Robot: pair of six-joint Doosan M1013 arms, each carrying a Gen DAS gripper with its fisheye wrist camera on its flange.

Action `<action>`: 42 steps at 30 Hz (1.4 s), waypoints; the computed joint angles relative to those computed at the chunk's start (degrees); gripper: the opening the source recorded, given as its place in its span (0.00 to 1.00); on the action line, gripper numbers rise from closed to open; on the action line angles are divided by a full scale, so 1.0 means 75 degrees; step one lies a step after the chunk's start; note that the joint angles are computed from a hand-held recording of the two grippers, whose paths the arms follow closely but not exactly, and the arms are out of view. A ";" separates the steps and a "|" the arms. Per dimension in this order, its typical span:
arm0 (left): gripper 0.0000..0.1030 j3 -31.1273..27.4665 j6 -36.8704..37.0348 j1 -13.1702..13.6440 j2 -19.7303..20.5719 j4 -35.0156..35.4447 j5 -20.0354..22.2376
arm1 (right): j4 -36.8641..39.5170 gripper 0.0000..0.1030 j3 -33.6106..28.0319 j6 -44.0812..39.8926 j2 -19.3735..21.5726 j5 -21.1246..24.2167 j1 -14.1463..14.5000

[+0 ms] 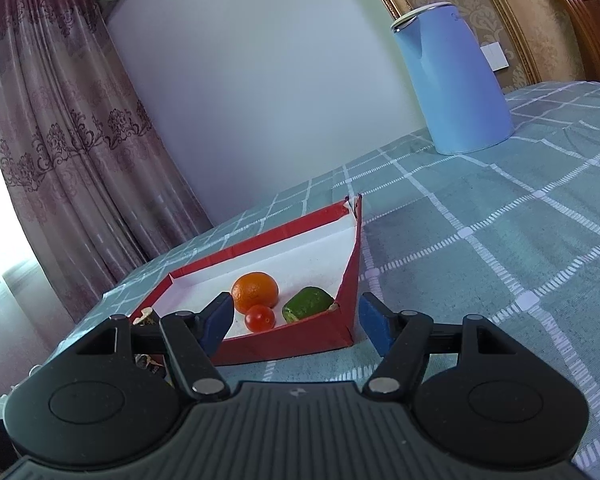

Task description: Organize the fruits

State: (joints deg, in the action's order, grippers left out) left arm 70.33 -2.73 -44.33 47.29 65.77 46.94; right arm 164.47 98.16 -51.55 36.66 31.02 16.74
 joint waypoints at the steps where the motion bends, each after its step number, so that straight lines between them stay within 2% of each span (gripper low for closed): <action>1: 0.61 0.0044 -0.0055 0.0005 -0.0021 0.0048 -0.0098 | 0.0005 0.67 0.0001 0.0013 0.0002 0.0011 -0.0002; 3: 0.55 0.0105 -0.0122 -0.0002 -0.0044 0.0159 -0.0194 | 0.0015 0.67 0.0001 0.0014 0.0003 0.0024 -0.0001; 8: 0.30 0.0211 -0.0243 -0.0007 -0.0087 0.0320 -0.0365 | 0.0023 0.67 0.0009 0.0019 0.0001 0.0030 -0.0004; 10: 0.25 0.0242 -0.0300 -0.0006 -0.0101 0.0353 -0.0403 | 0.0015 0.67 0.0007 0.0028 0.0001 0.0027 -0.0004; 16: 0.25 0.0322 -0.0492 -0.0019 -0.0140 0.0494 -0.0440 | 0.0071 0.67 0.0017 -0.0002 -0.0007 0.0020 -0.0002; 20: 0.25 0.0552 -0.0996 -0.0056 -0.0277 0.0889 -0.0521 | 0.0085 0.67 0.0026 -0.0010 -0.0009 0.0042 -0.0003; 26: 0.25 0.0727 -0.1560 -0.0023 -0.0495 0.1434 -0.0354 | -0.0027 0.67 0.0011 0.0098 -0.0009 0.0020 -0.0013; 31: 0.25 0.0351 -0.1244 0.0073 -0.0376 0.1488 -0.0348 | -0.0021 0.67 -0.0001 0.0121 0.0002 0.0044 -0.0011; 42: 0.25 -0.0857 -0.0088 0.0277 0.0317 0.0729 -0.0237 | -0.0200 0.67 0.0006 0.0369 0.0033 0.0205 -0.0054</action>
